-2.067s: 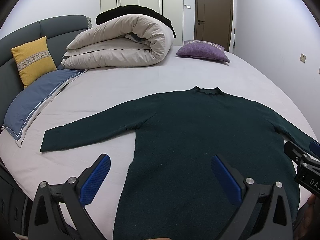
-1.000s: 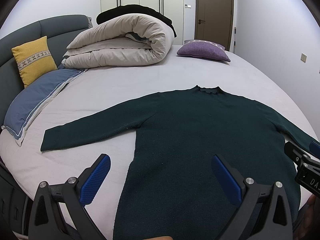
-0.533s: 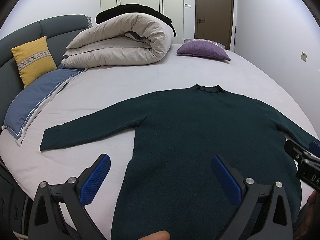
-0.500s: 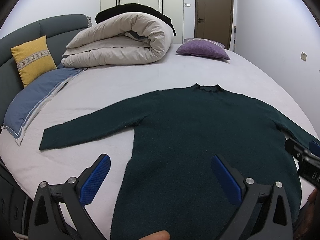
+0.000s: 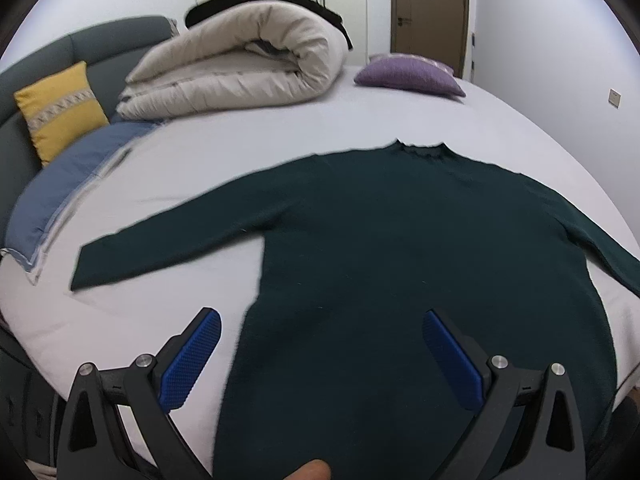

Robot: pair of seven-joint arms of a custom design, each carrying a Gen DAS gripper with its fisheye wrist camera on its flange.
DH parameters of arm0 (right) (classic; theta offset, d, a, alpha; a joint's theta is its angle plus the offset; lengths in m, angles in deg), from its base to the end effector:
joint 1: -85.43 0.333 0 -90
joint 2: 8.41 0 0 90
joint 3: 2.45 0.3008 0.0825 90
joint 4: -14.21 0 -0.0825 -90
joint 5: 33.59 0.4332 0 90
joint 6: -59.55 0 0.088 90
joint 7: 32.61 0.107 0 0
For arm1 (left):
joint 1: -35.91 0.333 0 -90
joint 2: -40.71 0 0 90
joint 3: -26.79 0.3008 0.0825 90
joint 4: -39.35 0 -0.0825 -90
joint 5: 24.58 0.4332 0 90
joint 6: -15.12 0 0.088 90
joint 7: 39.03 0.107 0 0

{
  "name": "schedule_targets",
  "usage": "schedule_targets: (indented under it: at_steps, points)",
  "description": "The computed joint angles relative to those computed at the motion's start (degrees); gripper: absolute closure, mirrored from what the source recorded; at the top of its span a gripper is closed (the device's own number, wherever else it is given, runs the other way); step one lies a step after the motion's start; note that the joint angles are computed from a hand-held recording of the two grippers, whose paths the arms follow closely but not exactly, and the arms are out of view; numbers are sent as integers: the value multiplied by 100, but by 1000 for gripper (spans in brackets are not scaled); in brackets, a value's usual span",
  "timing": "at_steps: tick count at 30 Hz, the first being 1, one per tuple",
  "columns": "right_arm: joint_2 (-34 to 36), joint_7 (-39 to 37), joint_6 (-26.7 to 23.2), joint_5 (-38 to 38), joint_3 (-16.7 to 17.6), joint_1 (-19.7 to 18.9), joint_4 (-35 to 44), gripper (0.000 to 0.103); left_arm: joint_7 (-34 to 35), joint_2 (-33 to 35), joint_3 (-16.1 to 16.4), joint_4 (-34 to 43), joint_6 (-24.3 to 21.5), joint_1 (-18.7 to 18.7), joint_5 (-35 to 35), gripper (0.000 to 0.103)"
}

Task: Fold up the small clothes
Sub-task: 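Grasp the sweater sleeve cuff with the right gripper and lift it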

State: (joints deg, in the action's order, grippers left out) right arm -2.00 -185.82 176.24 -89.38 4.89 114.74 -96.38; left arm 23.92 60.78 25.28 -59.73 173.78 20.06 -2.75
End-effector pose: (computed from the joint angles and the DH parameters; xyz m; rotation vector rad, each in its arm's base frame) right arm 0.5401 0.3420 0.4139 -0.7933 2.3991 -0.9706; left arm 0.6961 -0.2323 0.4192 -1.6866 1.9259 -0.7111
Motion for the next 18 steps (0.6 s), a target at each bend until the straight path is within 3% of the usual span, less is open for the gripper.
schedule_targets:
  at_steps: [1,4,8,11,14,15,17,18]
  points:
    - [-327,231,8,70,-58,-66,-440,15,122,62,-64,85,-63,39,-92,0]
    - [-1247,931,370,289,-111,-419,-1672,19,74,211,44,242,53,-100,126,0]
    - [-1957,1264,1775,157,-234,-953,-2804,23,291,494,-134,486,328,-23,-311,0]
    - [-2040,1691,2476,-540,-73,-1324,-3057,24,390,722,-124,848,-59,-122,-580,0]
    - [-1930,2046,3067,-1036,35,-1611,-3073,40,784,1078,-338,1421,-714,1,-1020,0]
    - [-1853,2085,3214,-1124,45,-1663,-3031,41,891,1112,-401,1445,-682,60,-1180,0]
    - [-1726,1992,3350,-1217,36,-1730,-2940,53,950,1157,-356,1485,-604,45,-1283,0]
    - [-1653,1886,3425,-1166,3,-1749,-2887,65,982,1166,-343,1494,-589,46,-1330,0]
